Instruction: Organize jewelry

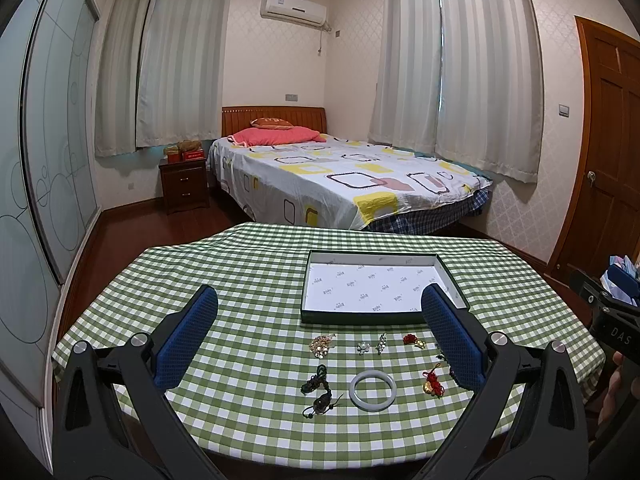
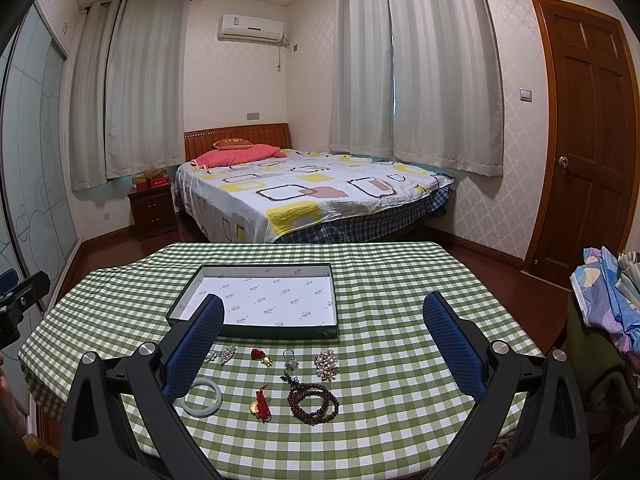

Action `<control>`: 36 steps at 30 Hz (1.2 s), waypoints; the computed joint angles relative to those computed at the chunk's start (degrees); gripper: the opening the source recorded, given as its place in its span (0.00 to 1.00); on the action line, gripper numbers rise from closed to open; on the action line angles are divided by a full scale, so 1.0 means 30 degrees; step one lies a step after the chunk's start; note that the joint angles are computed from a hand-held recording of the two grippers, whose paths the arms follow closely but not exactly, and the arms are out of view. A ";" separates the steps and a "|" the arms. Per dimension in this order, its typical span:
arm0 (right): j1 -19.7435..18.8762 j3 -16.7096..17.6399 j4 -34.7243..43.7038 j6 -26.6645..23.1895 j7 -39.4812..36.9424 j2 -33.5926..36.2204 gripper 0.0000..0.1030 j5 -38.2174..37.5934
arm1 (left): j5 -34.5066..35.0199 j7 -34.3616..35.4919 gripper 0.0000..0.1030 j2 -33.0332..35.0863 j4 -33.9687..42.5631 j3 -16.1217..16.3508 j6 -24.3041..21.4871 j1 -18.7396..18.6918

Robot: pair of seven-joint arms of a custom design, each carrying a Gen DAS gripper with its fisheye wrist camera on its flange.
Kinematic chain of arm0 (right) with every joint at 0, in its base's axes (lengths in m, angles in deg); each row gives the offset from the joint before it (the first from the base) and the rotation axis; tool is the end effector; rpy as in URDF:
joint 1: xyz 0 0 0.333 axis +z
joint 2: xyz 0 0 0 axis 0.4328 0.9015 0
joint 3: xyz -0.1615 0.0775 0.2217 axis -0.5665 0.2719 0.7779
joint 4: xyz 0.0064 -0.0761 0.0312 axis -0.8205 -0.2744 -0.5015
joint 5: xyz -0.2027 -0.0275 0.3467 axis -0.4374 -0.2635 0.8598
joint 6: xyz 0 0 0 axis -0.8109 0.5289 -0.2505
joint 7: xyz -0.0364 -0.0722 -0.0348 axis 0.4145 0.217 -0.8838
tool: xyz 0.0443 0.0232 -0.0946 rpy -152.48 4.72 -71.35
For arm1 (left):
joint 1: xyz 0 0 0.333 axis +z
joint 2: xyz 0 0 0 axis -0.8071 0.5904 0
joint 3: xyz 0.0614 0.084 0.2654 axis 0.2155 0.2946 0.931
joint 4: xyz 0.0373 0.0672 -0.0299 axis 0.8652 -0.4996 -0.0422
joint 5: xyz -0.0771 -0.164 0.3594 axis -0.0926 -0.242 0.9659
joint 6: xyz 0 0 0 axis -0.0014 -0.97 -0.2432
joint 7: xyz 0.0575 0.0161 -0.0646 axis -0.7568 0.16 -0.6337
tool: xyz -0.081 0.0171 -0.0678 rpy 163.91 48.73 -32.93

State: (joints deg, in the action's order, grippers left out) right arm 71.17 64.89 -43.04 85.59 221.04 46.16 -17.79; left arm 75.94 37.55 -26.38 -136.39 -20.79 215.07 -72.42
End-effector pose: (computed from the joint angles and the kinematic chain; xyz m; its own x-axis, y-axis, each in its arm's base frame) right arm 0.4095 0.4351 0.7067 -0.5187 -0.8547 -0.0208 -0.3363 0.2263 -0.9142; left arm 0.4872 -0.3372 0.7013 -0.4333 -0.9006 0.0345 -0.3805 0.1482 -0.9128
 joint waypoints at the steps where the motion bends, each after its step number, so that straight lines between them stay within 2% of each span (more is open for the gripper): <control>1: -0.0002 0.0000 0.0004 0.0009 -0.0005 -0.0002 0.94 0.0014 | 0.0001 -0.0002 0.96 -0.0005 -0.0037 -0.0001 0.0021 0.0002; 36: 0.0056 -0.0024 0.0053 0.0005 -0.0026 0.0044 0.94 -0.0059 | -0.0057 -0.0031 0.96 -0.0054 -0.0217 0.0002 0.0083 -0.0025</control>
State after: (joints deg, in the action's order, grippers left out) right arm 71.34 64.82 -42.88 85.60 220.96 46.29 -17.97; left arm 75.77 37.46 -26.54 -137.04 -20.78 215.32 -72.50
